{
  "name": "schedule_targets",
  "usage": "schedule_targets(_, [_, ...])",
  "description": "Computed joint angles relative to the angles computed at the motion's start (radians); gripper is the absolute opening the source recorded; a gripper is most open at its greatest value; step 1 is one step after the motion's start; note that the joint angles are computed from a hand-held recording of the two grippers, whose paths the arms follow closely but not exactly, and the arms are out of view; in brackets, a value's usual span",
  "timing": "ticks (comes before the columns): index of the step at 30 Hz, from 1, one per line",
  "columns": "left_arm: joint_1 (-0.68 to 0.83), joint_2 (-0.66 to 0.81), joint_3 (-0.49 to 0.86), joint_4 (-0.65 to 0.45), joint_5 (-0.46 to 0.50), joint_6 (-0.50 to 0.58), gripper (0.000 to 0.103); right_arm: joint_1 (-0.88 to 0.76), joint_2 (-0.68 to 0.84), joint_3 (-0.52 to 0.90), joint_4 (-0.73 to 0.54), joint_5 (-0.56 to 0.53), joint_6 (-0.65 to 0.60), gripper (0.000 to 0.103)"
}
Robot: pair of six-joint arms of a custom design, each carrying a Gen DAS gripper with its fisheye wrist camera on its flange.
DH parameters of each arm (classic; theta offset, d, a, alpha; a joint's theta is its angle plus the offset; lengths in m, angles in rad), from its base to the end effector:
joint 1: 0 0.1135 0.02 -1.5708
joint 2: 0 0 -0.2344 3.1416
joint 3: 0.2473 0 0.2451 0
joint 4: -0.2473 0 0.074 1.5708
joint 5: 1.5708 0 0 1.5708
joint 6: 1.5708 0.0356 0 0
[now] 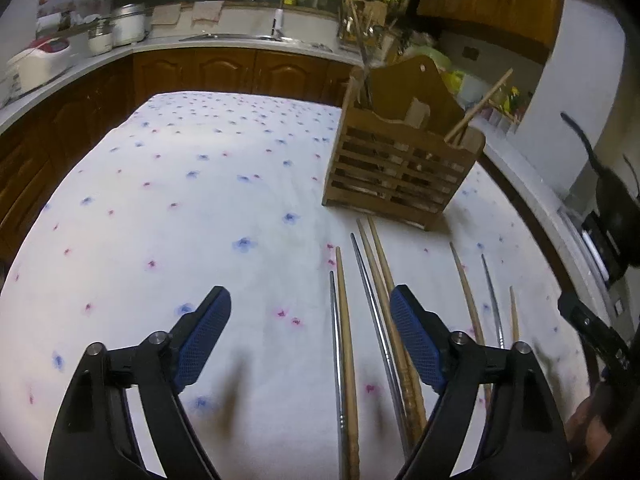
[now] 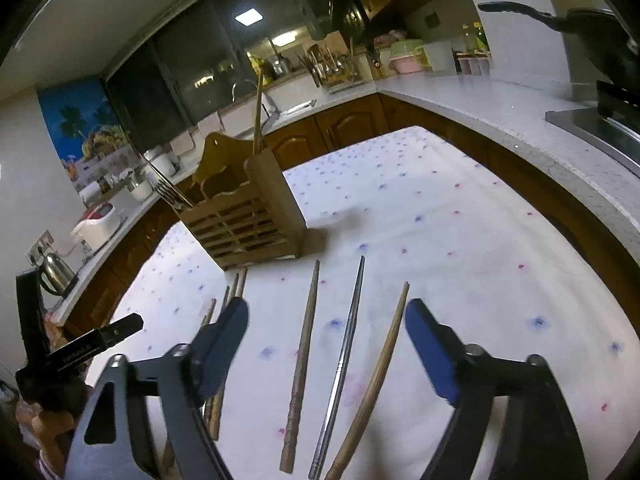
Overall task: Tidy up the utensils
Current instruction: 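Move both tools back over the remaining utensils on the cloth, then grasp a wooden chopstick with the left tool while the right tool grasps a metal chopstick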
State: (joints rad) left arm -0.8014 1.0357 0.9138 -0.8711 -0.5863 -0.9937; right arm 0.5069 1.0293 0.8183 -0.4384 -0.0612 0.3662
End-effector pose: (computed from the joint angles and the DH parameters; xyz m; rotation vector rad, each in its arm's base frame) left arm 0.1535 -0.1302 0.2590 -0.4328 2.3051 -0.1031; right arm 0.2012 0.1142 0.2570 -0.1943 2.2663 0.5404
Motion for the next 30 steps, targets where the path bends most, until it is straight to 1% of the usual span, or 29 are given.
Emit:
schedule_targets(2, [0.036, 0.035, 0.009, 0.036, 0.05, 0.053, 0.071, 0.002, 0.037, 0.018, -0.002, 0.0, -0.009, 0.069])
schedule_targets(3, [0.061, 0.062, 0.018, 0.054, 0.085, 0.084, 0.069, 0.004, 0.067, 0.036, -0.006, 0.0, -0.016, 0.065])
schedule_targets(5, [0.098, 0.113, 0.036, 0.086, 0.13, 0.132, 0.057, 0.008, 0.105, 0.059, -0.008, 0.0, -0.025, 0.061])
schedule_targets(7, [0.131, 0.165, 0.057, 0.111, 0.167, 0.171, 0.055, 0.015, 0.157, 0.092, -0.008, 0.011, -0.04, 0.056])
schedule_targets(8, [0.143, 0.185, 0.063, 0.121, 0.178, 0.184, 0.051, 0.016, 0.178, 0.105, -0.007, 0.015, -0.048, 0.055])
schedule_targets(9, [0.155, 0.207, 0.073, 0.128, 0.192, 0.198, 0.049, 0.015, 0.213, 0.124, -0.005, 0.017, -0.057, 0.052])
schedule_targets(10, [0.169, 0.233, 0.086, 0.134, 0.206, 0.213, 0.046, 0.013, 0.244, 0.142, -0.006, 0.018, -0.063, 0.048])
schedule_targets(11, [0.181, 0.255, 0.098, 0.138, 0.215, 0.225, 0.042, 0.011, 0.267, 0.154, -0.006, 0.019, -0.066, 0.047])
schedule_targets(13, [0.199, 0.296, 0.121, 0.142, 0.23, 0.249, 0.039, 0.001, 0.324, 0.185, -0.005, 0.019, -0.07, 0.041])
schedule_targets(17, [0.233, 0.375, 0.164, 0.144, 0.265, 0.284, 0.029, -0.015, 0.422, 0.242, -0.003, 0.038, -0.085, 0.035])
schedule_targets(19, [0.245, 0.404, 0.176, 0.145, 0.284, 0.293, 0.026, -0.021, 0.465, 0.267, -0.002, 0.051, -0.092, 0.029])
schedule_targets(23, [0.228, 0.456, 0.216, 0.131, 0.247, 0.316, 0.026, -0.018, 0.559, 0.343, -0.029, 0.07, -0.112, 0.023])
schedule_targets(25, [0.219, 0.472, 0.228, 0.129, 0.23, 0.328, 0.024, -0.008, 0.628, 0.402, -0.069, 0.08, -0.13, 0.02])
schedule_targets(27, [0.213, 0.478, 0.231, 0.136, 0.221, 0.34, 0.017, 0.028, 0.647, 0.422, -0.078, 0.153, -0.167, 0.018])
schedule_targets(28, [0.212, 0.48, 0.232, 0.141, 0.221, 0.347, 0.011, 0.041, 0.656, 0.431, -0.081, 0.179, -0.179, 0.016])
schedule_targets(29, [0.214, 0.479, 0.23, 0.147, 0.224, 0.354, 0.007, 0.052, 0.659, 0.431, -0.075, 0.201, -0.19, 0.014])
schedule_targets(30, [0.216, 0.48, 0.231, 0.15, 0.227, 0.358, 0.007, 0.059, 0.658, 0.424, -0.065, 0.215, -0.2, 0.011])
